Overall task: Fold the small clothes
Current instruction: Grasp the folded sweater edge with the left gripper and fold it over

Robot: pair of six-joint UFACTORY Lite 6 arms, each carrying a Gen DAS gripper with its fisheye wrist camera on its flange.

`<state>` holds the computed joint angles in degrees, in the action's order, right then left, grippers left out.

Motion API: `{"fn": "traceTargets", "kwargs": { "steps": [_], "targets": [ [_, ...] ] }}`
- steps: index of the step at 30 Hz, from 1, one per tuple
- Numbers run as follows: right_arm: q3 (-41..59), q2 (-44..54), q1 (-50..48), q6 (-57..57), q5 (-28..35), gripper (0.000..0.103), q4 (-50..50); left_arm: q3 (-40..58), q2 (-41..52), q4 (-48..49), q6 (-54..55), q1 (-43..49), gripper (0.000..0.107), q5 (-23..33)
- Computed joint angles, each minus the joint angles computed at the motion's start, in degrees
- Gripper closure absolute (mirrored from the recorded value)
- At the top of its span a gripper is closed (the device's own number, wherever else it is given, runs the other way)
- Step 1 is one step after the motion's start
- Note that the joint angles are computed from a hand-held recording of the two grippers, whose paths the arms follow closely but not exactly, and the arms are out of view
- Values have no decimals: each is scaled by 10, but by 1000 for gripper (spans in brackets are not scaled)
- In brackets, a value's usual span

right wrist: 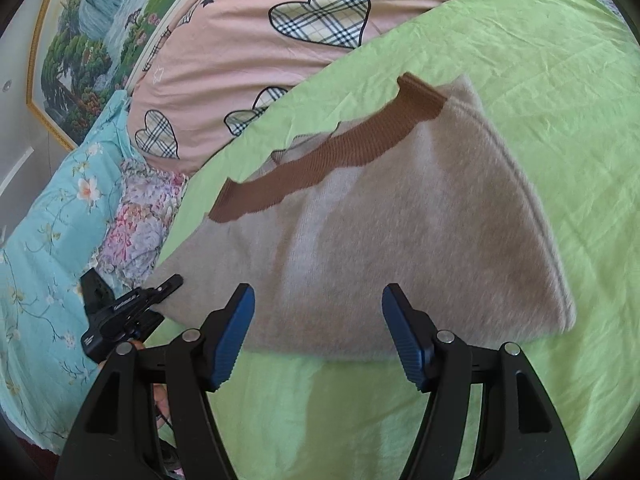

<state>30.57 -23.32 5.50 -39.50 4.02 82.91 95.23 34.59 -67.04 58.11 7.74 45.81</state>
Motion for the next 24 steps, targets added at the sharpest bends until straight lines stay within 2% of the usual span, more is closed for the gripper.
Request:
{"fn": "traceTargets", "kwargs": {
  "steps": [3, 6, 9, 13, 16, 20, 24],
  "targets": [
    [28, 30, -64, -67, 53, 36, 30, -17, -45, 3, 18, -55, 99, -14],
    [58, 70, -113, -125, 98, 36, 59, -40, -71, 17, 38, -132, 99, -52],
    [88, 112, -145, -177, 133, 36, 94, -45, -53, 38, 35, -196, 100, -77],
    [140, 198, -188, -237, 220, 36, 132, -43, -12, 61, 11, -234, 100, -85],
    [223, 294, -188, -210, 263, 32, 89, -65, -26, 41, 35, -232, 100, -82],
    [336, 416, -181, -215, 332, 31, 101, -67, -38, 46, 35, -225, 100, -77],
    [523, 578, -165, -152, 397, 31, 71, -78, -44, 57, 35, -228, 100, -85]
  ]
}}
